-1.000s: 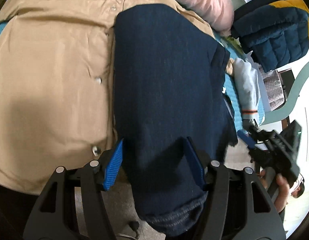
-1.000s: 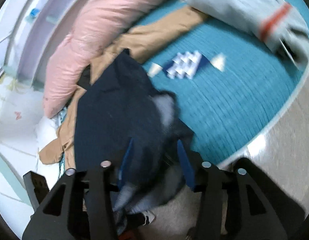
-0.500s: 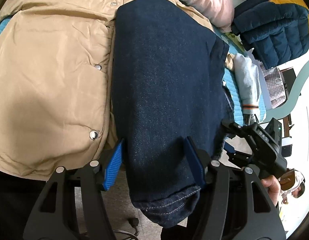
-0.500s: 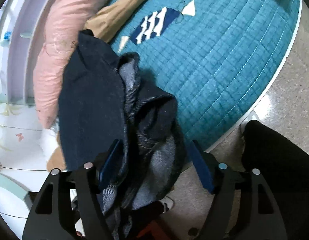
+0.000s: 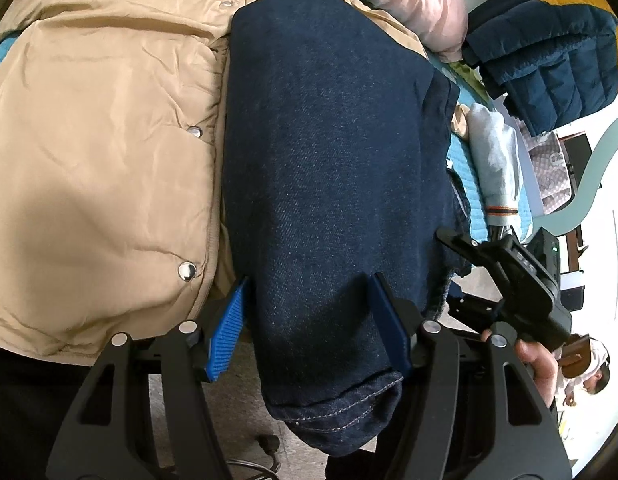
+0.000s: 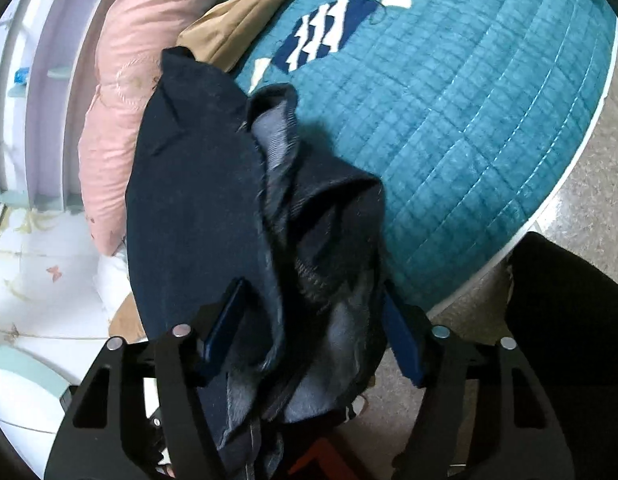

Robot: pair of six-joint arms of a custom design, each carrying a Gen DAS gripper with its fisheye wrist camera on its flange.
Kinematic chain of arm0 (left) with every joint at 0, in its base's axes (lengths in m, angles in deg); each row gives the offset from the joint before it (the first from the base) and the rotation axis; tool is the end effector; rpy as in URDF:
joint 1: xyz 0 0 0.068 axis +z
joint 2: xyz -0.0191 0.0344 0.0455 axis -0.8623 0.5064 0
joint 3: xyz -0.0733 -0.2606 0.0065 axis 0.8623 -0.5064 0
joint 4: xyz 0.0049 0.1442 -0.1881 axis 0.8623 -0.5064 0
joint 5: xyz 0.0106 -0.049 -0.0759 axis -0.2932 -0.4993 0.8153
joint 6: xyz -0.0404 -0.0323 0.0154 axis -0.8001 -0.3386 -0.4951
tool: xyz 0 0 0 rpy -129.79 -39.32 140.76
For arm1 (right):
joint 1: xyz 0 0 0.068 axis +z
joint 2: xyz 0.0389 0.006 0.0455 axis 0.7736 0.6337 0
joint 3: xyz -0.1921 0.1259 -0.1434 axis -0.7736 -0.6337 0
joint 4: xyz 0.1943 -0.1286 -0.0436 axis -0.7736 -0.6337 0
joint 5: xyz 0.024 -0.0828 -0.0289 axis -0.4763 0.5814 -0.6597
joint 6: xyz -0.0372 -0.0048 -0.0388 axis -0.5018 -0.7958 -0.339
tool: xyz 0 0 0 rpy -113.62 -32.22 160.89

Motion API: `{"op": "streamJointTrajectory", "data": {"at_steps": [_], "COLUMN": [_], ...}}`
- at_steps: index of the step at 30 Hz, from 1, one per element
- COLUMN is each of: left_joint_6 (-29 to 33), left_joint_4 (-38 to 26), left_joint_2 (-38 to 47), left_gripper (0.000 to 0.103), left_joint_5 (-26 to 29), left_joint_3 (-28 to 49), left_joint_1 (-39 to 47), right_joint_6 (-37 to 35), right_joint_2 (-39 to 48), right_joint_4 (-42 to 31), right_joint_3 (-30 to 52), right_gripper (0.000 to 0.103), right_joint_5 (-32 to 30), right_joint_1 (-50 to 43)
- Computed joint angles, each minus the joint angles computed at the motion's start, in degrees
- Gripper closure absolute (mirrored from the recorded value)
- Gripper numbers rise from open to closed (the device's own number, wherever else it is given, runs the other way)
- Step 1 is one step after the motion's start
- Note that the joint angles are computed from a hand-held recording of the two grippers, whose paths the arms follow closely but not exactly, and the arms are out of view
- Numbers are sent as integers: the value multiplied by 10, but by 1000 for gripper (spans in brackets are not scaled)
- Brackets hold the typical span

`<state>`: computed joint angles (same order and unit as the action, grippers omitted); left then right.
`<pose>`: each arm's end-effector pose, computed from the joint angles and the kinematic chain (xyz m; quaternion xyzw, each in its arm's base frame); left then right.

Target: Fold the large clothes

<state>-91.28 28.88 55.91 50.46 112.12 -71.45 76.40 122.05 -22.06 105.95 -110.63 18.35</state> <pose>0.1542 -0.0444 0.2420 -0.0891 0.9481 -0.2397 0.1888 0.2015 -0.0965 0.1737 0.2238 0.8874 0.3761 0.1446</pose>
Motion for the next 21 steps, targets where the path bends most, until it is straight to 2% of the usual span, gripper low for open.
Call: {"op": "streamJointTrajectory", "data": {"at_steps": [3,4,5,9,13,16,19,21], "left_joint_6": [2,3,4,26,70,95,127,137], "left_joint_4": [0,-1,-5,-33,-79,-102,-122,-130], "left_joint_2": [4,5,10,23,29,36,64,92], "left_gripper": [42,40,40,40,33,32,31,27], "left_joint_5": [2,4,6,35,81,100,112,123], "left_joint_3": [1,2,7,29,68,97,144,182], "left_joint_1": [1,2,3,27,67,97,126,142], "right_joint_6": [-4,-7,-22,-53,-91,-141,-227,-306], "right_joint_2": [16,11,3,-32,-75,-88,-70,-45], "right_joint_4": [13,14,9,-35,-84,-137,-220,-279], "right_joint_3": [-2,-4,-6,9,28,45,90,127], "right_gripper": [41,47,65,79,84,89,90,90], "right_joint_5": [-5,-6,-11,-10,-12,-51,-71,-56], "right_joint_1": [2,0,-3,-11,-16,-45,-81,-113]}}
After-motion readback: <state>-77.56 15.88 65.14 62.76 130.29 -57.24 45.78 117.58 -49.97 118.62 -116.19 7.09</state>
